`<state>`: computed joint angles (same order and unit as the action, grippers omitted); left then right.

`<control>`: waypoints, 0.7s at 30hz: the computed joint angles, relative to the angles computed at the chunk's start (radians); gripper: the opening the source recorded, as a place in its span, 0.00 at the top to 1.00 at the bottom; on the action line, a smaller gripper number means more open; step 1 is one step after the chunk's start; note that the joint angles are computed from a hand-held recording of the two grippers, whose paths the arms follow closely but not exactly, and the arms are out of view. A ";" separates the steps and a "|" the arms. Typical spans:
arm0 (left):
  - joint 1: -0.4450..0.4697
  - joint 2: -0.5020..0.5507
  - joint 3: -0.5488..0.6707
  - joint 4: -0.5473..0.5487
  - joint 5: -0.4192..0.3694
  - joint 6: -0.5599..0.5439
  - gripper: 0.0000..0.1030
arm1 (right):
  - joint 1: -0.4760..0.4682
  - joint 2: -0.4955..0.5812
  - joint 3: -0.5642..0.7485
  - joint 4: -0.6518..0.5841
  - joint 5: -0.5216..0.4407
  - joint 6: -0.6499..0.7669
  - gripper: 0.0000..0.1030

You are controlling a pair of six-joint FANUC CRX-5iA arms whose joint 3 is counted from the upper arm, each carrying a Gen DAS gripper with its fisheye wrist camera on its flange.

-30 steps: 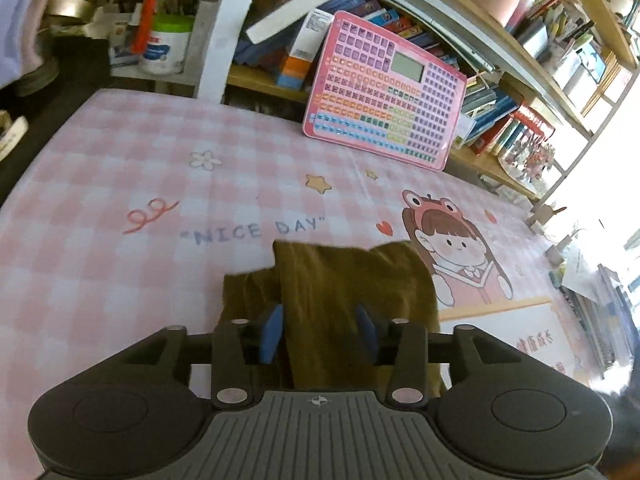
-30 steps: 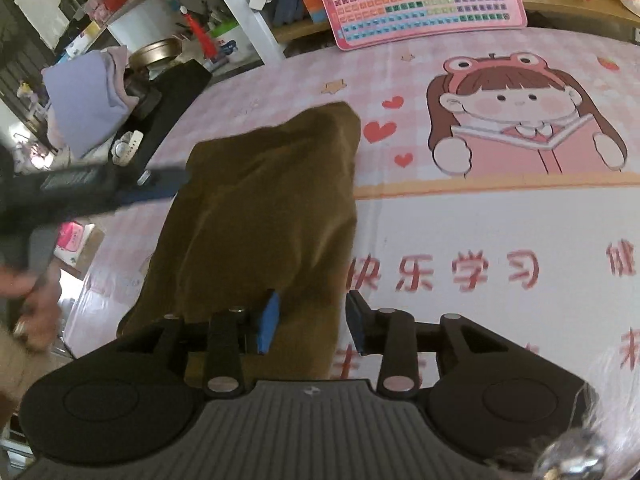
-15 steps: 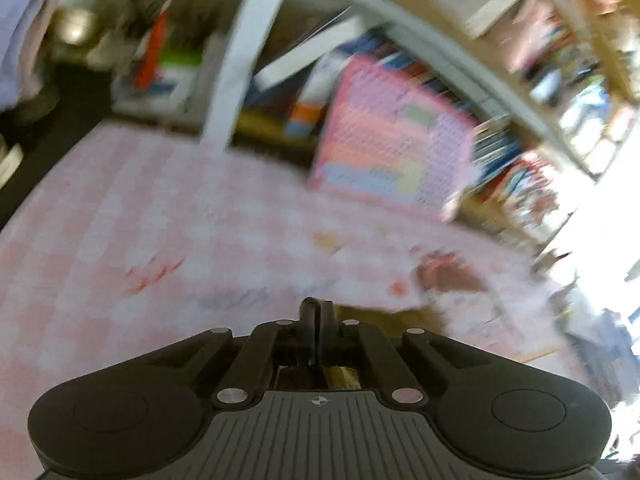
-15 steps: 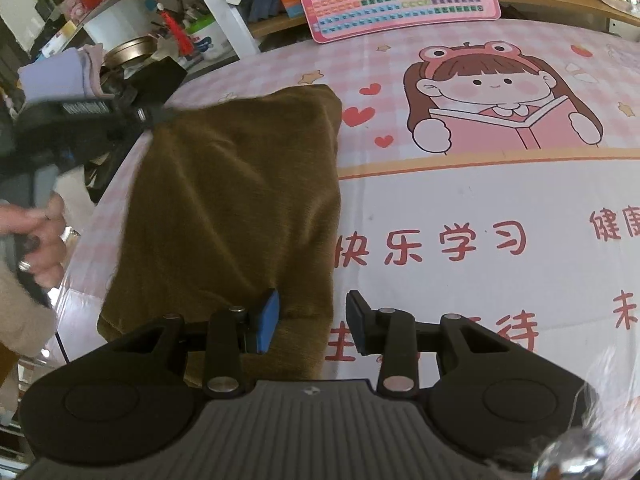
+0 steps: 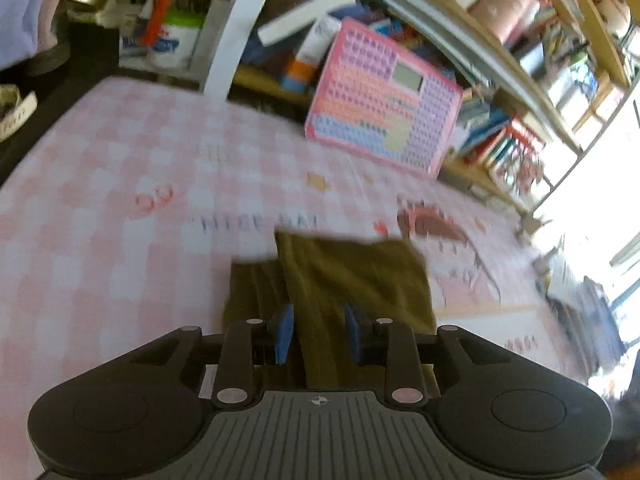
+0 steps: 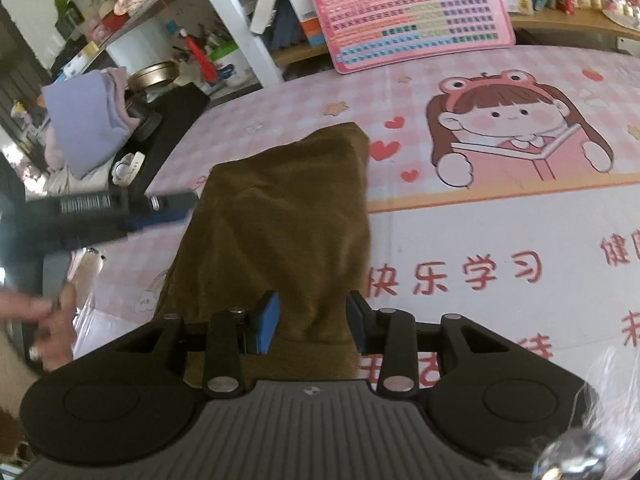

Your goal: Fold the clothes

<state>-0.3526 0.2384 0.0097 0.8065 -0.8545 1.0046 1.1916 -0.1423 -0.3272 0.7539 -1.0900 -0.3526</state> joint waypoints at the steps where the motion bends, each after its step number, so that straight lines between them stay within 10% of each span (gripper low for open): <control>1: -0.001 -0.005 -0.008 -0.006 -0.007 0.005 0.73 | -0.004 0.004 0.006 -0.008 0.003 0.009 0.65; 7: -0.008 -0.021 -0.014 -0.065 -0.045 0.020 0.74 | -0.021 0.025 0.028 -0.062 0.017 0.026 0.62; 10: -0.012 -0.037 -0.022 -0.102 -0.024 0.044 0.95 | -0.024 0.024 0.025 -0.067 0.024 0.007 0.60; 14: -0.012 -0.109 -0.101 -0.027 0.063 -0.046 0.97 | -0.024 0.022 0.019 -0.067 0.025 -0.017 0.57; 21: 0.027 -0.044 -0.038 -0.107 0.007 0.112 0.96 | -0.022 0.022 0.013 -0.067 0.028 -0.051 0.56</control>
